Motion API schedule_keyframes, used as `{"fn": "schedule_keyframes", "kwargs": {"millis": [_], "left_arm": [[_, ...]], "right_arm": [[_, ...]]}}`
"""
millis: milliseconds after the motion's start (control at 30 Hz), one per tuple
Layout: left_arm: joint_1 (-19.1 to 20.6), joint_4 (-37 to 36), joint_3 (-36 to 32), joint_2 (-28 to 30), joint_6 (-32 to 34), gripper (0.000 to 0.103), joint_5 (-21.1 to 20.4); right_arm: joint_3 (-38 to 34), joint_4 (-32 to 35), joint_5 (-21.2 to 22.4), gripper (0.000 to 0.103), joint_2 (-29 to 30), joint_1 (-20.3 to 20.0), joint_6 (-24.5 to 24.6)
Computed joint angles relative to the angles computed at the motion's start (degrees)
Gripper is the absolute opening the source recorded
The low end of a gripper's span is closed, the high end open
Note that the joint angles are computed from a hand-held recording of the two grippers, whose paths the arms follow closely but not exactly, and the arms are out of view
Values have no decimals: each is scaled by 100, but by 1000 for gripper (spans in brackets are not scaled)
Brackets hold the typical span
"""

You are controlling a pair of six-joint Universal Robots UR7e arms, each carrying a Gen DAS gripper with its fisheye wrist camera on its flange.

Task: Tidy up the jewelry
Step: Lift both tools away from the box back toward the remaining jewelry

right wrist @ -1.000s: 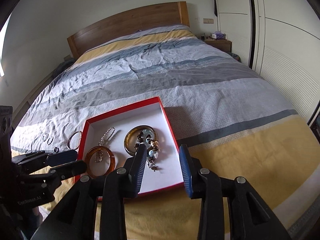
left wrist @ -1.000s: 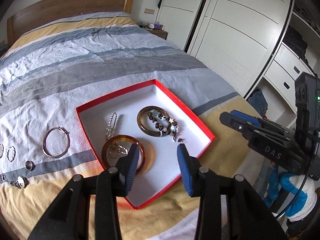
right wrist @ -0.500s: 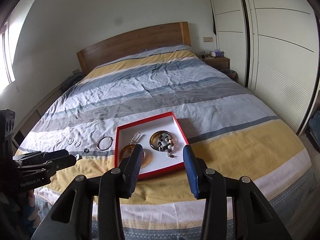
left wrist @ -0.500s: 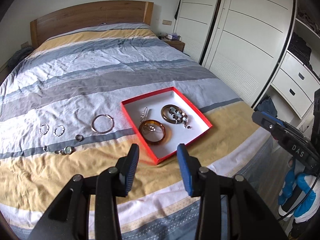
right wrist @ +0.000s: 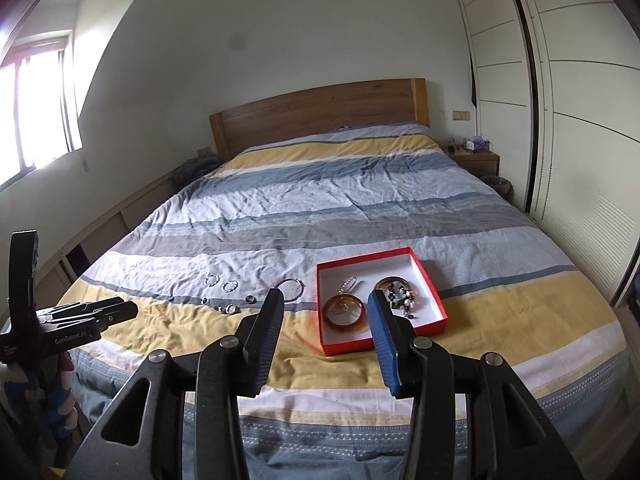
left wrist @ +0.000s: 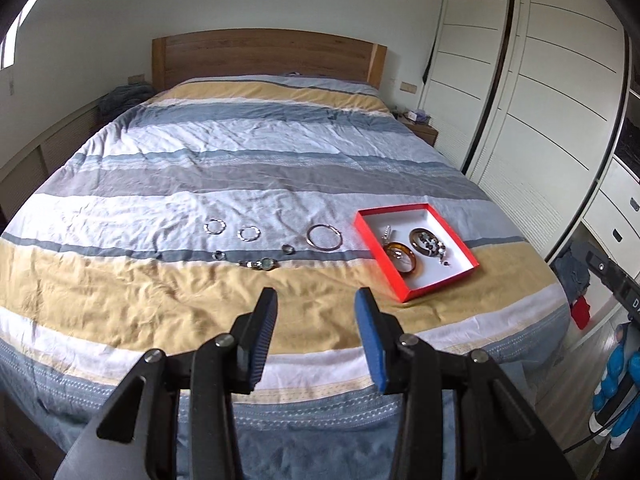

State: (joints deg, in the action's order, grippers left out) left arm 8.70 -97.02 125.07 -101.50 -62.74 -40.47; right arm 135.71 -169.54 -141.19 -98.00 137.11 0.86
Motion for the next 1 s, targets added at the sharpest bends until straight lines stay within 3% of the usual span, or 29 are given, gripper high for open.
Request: {"fn": "schedule_keyframes", "kwargs": {"millis": [300, 467, 700, 1000], "left_arm": [[-926, 3159, -297, -1079, -2518, 39, 228], [-1290, 4233, -500, -1291, -3451, 40, 163], [-1512, 4822, -638, -1324, -3953, 40, 119], [-964, 4311, -461, -1392, -3518, 40, 148]], "right_arm": [[-83, 261, -120, 44, 234, 696, 285], [-178, 304, -222, 46, 369, 1010, 293], [-260, 298, -255, 48, 471, 1257, 280], [-223, 250, 174, 50, 599, 867, 186]]}}
